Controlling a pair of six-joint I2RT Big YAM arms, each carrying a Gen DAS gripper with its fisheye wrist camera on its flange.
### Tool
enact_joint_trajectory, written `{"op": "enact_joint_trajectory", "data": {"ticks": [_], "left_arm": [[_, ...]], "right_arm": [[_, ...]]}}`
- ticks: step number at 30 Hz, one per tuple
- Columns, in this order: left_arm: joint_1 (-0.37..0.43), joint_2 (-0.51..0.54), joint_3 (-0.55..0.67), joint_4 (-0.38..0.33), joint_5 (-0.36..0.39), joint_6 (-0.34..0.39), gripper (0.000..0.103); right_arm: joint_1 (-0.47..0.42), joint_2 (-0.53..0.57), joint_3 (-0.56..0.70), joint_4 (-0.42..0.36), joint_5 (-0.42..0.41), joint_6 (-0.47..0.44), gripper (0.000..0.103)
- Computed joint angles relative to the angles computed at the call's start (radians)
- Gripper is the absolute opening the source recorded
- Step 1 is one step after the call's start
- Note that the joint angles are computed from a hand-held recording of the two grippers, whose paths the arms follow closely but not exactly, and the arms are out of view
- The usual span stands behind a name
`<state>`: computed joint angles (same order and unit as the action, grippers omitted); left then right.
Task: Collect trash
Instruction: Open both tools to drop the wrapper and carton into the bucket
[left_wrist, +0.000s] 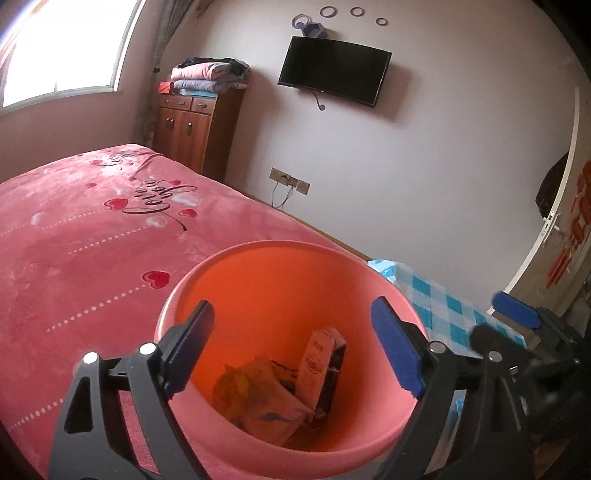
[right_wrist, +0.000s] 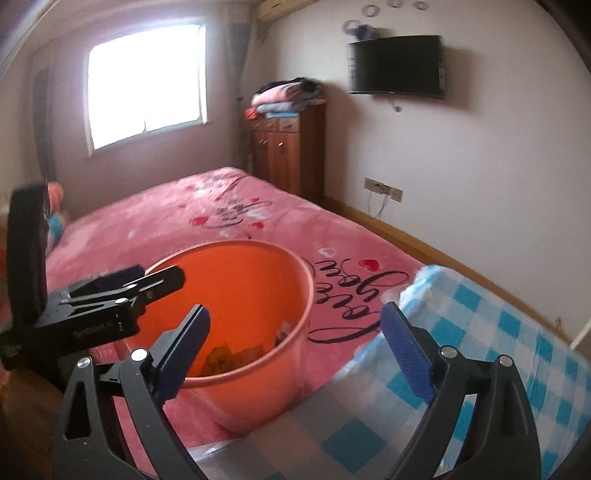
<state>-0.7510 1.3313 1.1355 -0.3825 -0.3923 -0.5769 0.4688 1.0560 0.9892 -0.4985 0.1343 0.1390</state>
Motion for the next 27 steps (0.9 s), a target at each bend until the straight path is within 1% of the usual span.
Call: {"op": "enact_joint_trajectory", "data": {"ticks": [5, 12, 22, 27], "left_arm": [[-0.019, 0.010, 0.006, 0.007, -0.023, 0.016, 0.089], [-0.048, 0.017, 0.010, 0.051, -0.041, 0.074, 0.092], [-0.102, 0.022, 0.021, 0.097, -0.041, 0.097, 0.092], [-0.137, 0.046, 0.042, 0.093, -0.046, 0.121, 0.093]], "right_arm": [[-0.035, -0.091, -0.073, 0.017, 0.025, 0.067, 0.094], [-0.089, -0.197, -0.159, -0.008, 0.038, 0.159, 0.094], [-0.172, -0.349, -0.267, -0.060, 0.053, 0.212, 0.094], [-0.224, -0.410, -0.314, -0.076, 0.043, 0.226, 0.094]]}}
